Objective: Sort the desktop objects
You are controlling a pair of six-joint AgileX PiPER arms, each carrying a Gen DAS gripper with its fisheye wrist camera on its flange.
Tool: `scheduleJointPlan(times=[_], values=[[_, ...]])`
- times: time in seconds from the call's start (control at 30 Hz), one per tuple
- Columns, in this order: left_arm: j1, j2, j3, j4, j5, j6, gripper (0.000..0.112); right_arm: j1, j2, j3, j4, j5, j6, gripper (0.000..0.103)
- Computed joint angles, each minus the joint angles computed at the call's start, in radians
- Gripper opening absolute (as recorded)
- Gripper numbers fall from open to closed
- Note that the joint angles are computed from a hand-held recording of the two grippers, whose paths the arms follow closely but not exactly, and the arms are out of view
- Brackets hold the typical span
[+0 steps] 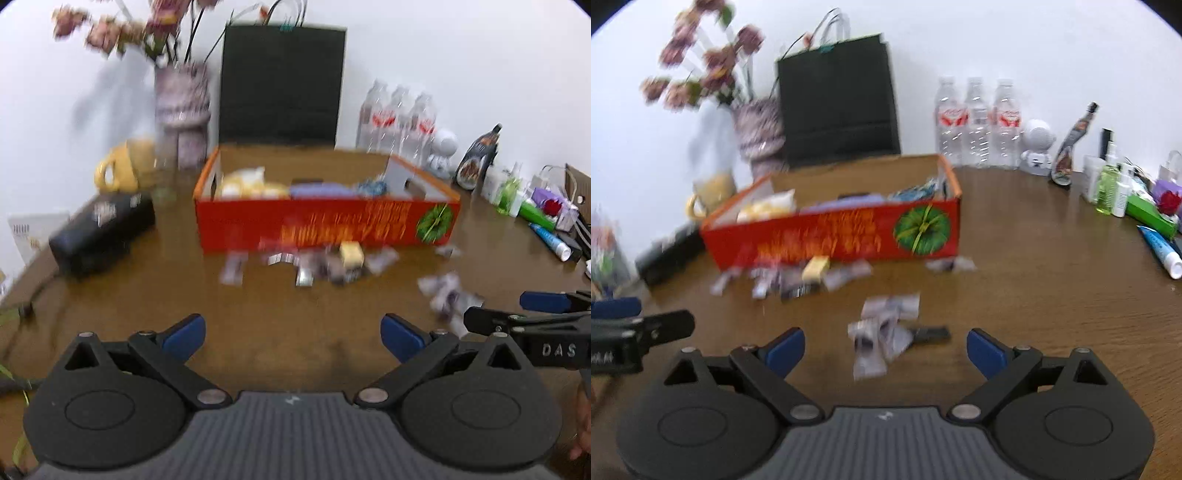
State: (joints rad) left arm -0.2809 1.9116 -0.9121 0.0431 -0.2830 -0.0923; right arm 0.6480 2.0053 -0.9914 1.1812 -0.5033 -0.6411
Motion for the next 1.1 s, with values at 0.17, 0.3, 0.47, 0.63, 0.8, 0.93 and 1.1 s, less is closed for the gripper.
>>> scheduleJointPlan(times=[0.17,0.3,0.47,0.63,0.8,0.93,1.1], values=[[-0.007,0.046,0.010,-0.002,-0.049,0.011,0.103,0.005,0.038,0.019,-0.119,-0.013,0.114,0.095],[-0.016,0.083,-0.024,-0.009,-0.008,0.021,0.103,0.001,0.054,0.031,-0.190,-0.003,0.185,0.095],[-0.018,0.111,-0.035,0.014,-0.013,0.008,0.103,-0.004,0.061,0.037,-0.217,-0.006,0.222,0.095],[-0.028,0.129,-0.057,-0.082,0.014,0.106,0.103,-0.001,0.082,0.009,-0.130,-0.002,0.146,0.095],[-0.034,0.136,-0.064,-0.149,0.013,0.169,0.103,0.003,0.088,-0.003,-0.100,0.003,0.105,0.095],[-0.039,0.139,-0.055,-0.181,-0.008,0.202,0.103,0.005,0.090,-0.011,-0.070,0.005,0.073,0.097],[-0.046,0.140,-0.054,-0.231,-0.017,0.238,0.103,0.005,0.090,-0.009,-0.063,0.000,0.077,0.097]])
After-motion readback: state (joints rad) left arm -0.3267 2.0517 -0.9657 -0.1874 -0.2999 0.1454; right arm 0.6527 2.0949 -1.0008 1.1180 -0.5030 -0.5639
